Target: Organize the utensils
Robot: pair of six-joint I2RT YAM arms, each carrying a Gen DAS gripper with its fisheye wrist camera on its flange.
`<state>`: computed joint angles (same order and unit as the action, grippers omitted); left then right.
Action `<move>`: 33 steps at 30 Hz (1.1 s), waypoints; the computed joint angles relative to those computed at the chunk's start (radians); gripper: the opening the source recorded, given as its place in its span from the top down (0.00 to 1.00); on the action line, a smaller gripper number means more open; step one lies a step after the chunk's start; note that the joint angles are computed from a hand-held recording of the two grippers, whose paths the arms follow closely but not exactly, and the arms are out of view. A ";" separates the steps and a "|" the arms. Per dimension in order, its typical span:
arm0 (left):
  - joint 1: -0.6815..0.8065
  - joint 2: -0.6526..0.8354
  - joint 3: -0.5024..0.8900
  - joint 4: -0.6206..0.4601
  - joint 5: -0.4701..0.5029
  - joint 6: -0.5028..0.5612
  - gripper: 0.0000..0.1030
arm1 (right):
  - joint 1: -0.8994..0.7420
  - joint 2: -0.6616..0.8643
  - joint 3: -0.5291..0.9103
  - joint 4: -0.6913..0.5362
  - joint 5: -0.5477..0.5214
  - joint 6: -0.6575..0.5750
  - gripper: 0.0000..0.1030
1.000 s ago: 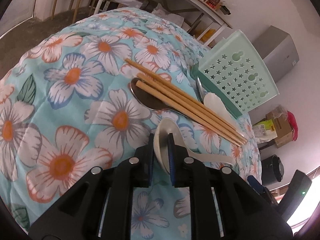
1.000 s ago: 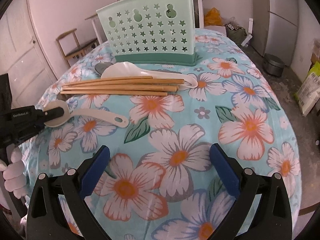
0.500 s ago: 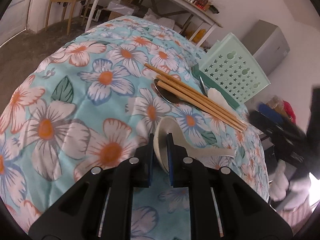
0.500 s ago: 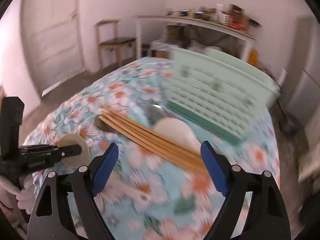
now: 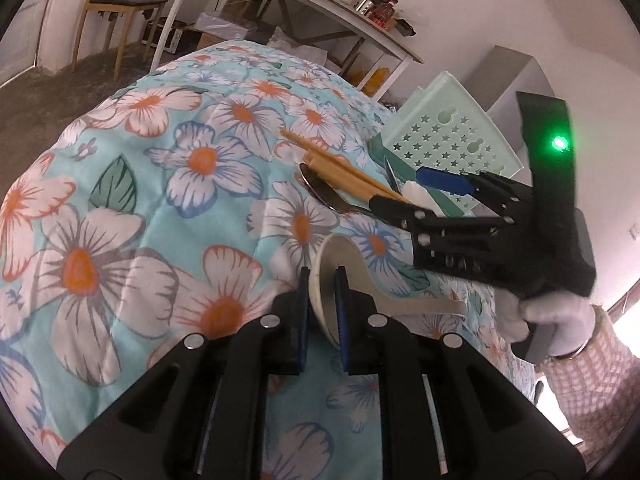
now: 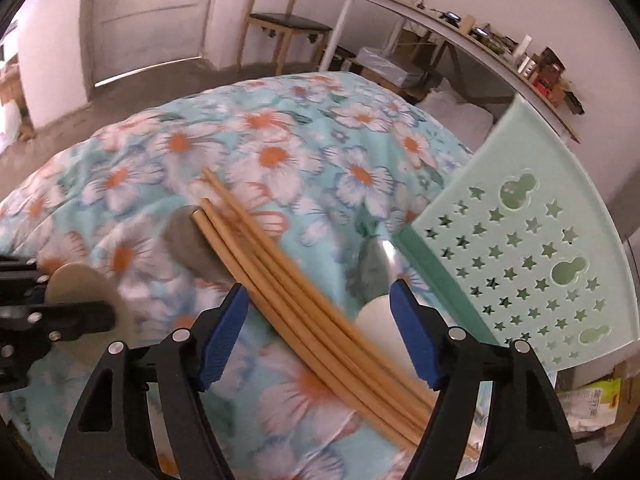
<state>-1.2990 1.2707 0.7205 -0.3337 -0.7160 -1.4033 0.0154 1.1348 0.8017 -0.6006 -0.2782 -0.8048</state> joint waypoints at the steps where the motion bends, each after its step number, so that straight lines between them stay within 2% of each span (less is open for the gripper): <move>1: 0.005 -0.001 -0.003 0.008 0.004 0.006 0.88 | -0.006 0.018 0.010 0.008 0.004 0.018 0.31; 8: 0.003 -0.019 -0.034 0.036 0.002 0.010 0.88 | -0.008 0.063 0.046 0.038 0.018 0.068 0.31; 11: -0.002 -0.028 -0.039 0.029 -0.003 0.010 0.89 | -0.024 0.014 0.067 -0.053 -0.109 0.003 0.35; 13: -0.007 -0.030 -0.035 0.020 -0.002 0.008 0.90 | -0.011 -0.011 0.075 -0.125 -0.154 -0.059 0.49; 14: -0.011 -0.031 -0.031 0.011 -0.002 0.007 0.90 | 0.006 -0.019 0.078 -0.174 -0.165 -0.106 0.52; 16: -0.024 -0.032 -0.021 -0.015 -0.009 0.006 0.91 | 0.042 -0.025 0.075 -0.218 -0.154 -0.160 0.62; 19: -0.061 -0.031 -0.006 -0.063 -0.033 -0.011 0.91 | 0.077 -0.026 0.072 -0.269 -0.135 -0.221 0.67; 26: -0.105 -0.037 -0.013 -0.088 -0.061 -0.039 0.91 | 0.143 -0.006 0.057 -0.268 -0.092 -0.238 0.72; 33: -0.101 -0.039 -0.024 -0.071 -0.061 -0.027 0.91 | 0.213 0.066 0.056 -0.168 -0.040 -0.199 0.72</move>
<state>-1.4002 1.2320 0.6968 -0.4044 -0.7772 -1.4307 0.2282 1.2010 0.8573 -0.7682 -0.3178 -1.0034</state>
